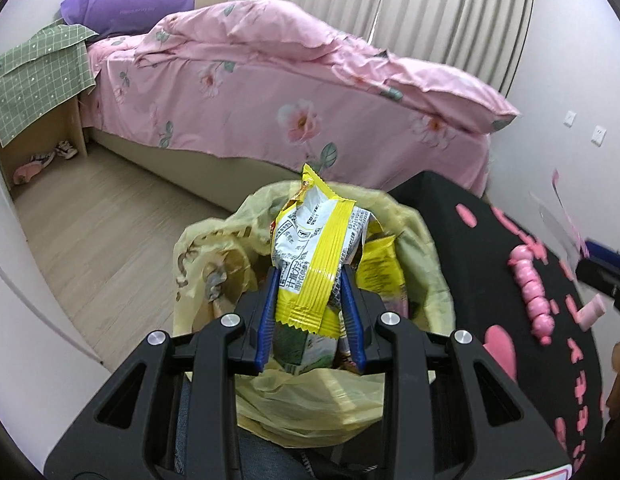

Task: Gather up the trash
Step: 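Carry both wrappers over the yellow bag and lower them inside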

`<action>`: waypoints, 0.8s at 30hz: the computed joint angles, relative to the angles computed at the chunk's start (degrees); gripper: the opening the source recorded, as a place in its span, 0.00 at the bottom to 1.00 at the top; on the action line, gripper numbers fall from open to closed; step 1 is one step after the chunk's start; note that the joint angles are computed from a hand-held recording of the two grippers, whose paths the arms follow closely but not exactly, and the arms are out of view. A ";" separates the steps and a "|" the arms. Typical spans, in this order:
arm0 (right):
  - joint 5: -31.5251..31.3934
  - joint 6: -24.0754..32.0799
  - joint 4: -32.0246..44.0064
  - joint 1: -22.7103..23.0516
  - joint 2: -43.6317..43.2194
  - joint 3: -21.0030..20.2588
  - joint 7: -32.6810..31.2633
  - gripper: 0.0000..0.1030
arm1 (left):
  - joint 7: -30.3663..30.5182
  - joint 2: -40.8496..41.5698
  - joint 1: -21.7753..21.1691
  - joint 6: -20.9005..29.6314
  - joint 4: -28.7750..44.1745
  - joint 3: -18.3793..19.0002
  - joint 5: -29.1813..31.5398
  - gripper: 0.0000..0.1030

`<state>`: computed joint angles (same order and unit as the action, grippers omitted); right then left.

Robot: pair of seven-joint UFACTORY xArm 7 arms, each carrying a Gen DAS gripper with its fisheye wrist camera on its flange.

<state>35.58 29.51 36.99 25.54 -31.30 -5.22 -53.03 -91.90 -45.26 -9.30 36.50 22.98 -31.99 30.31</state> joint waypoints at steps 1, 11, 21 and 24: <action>0.53 0.00 0.74 0.72 1.37 -0.13 -0.45 0.47 | -0.31 0.47 0.05 -0.37 -0.40 0.02 -0.16 0.28; 6.91 4.01 8.97 1.12 16.93 4.98 -5.95 0.47 | -0.87 0.41 0.06 -3.64 -3.06 2.26 -1.25 0.28; 5.62 1.61 12.84 -2.67 23.84 10.89 -4.21 0.47 | 0.09 3.87 3.30 -12.54 -4.21 2.28 -2.04 0.29; 5.60 2.79 13.47 -3.49 24.74 11.30 -3.81 0.47 | -0.14 4.51 4.19 -14.12 -4.70 2.01 -2.51 0.30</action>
